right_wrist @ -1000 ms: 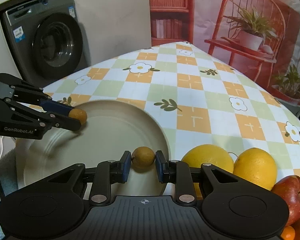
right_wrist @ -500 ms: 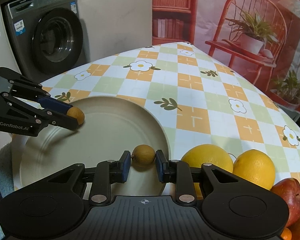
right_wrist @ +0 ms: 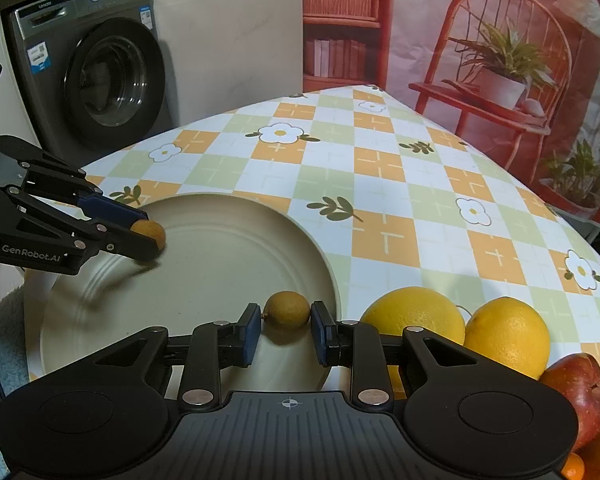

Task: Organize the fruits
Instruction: 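Open the left tool over the plate while the right tool releases its kiwi there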

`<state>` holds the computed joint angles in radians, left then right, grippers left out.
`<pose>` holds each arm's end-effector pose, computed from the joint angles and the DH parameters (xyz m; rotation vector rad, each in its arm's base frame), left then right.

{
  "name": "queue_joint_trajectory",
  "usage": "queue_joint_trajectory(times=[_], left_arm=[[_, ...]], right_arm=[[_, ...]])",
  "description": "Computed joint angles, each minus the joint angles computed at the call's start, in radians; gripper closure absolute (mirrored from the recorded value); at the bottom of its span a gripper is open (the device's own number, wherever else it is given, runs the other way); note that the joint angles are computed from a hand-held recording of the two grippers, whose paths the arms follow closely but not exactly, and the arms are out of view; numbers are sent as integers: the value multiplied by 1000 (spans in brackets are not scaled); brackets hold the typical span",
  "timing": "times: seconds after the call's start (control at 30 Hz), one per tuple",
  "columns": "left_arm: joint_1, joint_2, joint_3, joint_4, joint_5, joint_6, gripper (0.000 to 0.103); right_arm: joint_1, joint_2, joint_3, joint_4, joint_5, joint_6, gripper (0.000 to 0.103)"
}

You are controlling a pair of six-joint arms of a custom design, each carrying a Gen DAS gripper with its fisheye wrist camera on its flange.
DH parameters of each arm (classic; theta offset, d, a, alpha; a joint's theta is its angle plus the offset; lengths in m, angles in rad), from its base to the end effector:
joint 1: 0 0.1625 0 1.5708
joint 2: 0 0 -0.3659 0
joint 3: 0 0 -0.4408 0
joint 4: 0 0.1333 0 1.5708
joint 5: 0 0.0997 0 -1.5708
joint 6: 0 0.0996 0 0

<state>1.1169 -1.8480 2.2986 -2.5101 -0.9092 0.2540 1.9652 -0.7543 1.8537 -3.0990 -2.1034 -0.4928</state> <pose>-0.0101 -0.4642 0.2999 0.6517 2.3682 -0.6910 0.3043 -0.5159 -0.0162 0.9555 -2.3630 0.5192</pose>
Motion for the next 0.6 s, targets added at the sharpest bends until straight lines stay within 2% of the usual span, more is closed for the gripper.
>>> queue_joint_trajectory(times=[0.13,0.2,0.3,0.6], left_arm=[[-1,0,1,-6,0,-14,71],[-3,-2,2,-5,-3,-23,67],[-15,-10,7,-7,1,-29,54],[-56,-14,22,-24,22,-31,52]], right_arm=[[1,-6,7,-9,2,1,76],[0,-11,11,-12,8,3,74],[1,-19,21,-25,15,0,71],[5,-54,68,-94,37,-15,70]])
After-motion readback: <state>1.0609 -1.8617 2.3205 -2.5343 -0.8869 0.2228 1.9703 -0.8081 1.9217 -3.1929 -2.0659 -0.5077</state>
